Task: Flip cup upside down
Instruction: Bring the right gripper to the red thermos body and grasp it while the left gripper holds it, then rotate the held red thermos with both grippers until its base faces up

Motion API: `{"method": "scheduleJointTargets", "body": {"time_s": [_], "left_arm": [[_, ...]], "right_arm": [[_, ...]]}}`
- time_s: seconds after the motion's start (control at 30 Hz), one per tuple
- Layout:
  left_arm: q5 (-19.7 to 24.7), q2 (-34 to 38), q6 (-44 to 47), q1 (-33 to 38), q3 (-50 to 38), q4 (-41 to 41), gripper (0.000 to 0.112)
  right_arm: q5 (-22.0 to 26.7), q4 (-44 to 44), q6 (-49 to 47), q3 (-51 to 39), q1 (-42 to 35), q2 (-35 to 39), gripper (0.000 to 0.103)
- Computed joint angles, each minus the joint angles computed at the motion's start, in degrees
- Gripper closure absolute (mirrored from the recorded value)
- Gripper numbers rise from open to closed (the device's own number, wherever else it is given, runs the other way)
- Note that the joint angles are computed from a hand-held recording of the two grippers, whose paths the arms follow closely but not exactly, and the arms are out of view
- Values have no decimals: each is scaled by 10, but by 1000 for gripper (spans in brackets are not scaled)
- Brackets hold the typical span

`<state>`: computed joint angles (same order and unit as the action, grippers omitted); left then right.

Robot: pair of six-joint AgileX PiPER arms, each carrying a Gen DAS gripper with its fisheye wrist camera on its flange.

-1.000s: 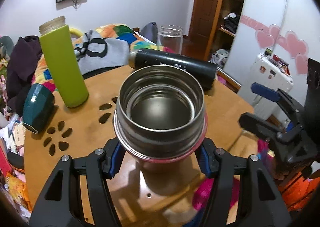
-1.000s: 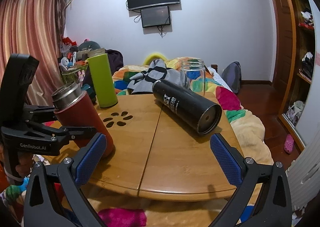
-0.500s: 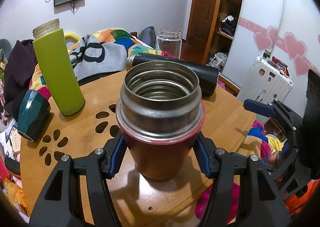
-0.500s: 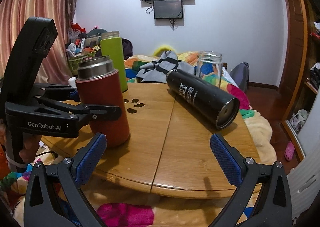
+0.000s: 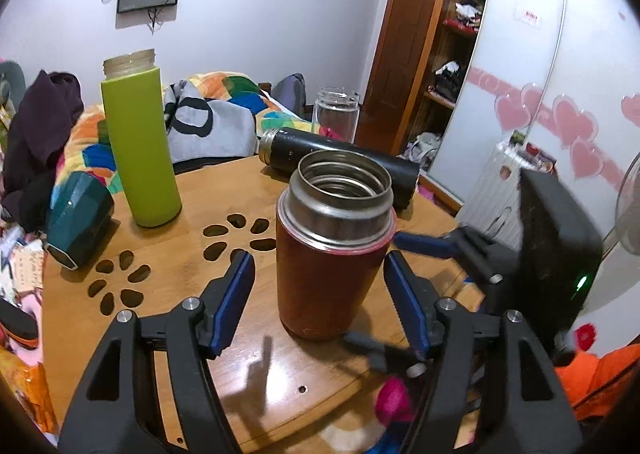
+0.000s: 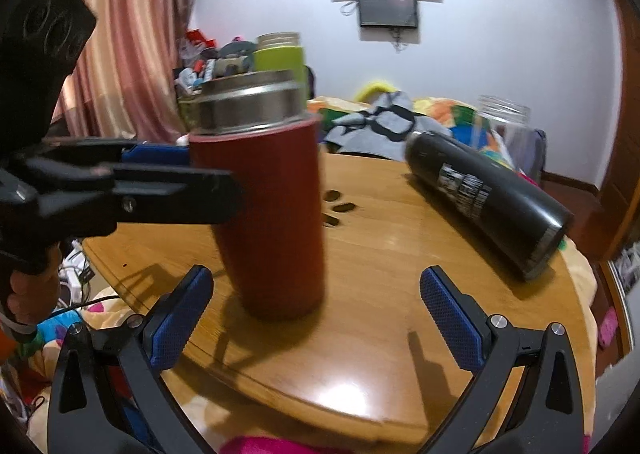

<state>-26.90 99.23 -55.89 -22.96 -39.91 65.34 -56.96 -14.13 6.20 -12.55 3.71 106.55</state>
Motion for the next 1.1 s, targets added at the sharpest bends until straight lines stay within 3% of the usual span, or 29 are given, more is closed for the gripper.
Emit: {"method": "scheduleJointTargets", "body": {"time_s": [0.17, 0.3, 0.57, 0.8, 0.93, 1.1], "left_arm": [[-52, 29, -81, 31, -28, 72, 46], [-98, 60, -126, 54, -55, 106, 46], [-183, 114, -210, 96, -107, 171, 46], [-171, 96, -206, 121, -93, 163, 46], [-157, 110, -221, 130, -98, 168, 46], [-202, 144, -233, 158, -108, 172, 45]], "right_arm": [[25, 46, -20, -35, 57, 19, 24], [20, 23, -2, -44, 49, 30, 44], [4, 44, -12, -40, 61, 37, 45], [23, 110, -65, -36, 113, 17, 44], [38, 89, -68, -37, 108, 3, 45], [35, 101, -79, -35, 118, 4, 44]]}}
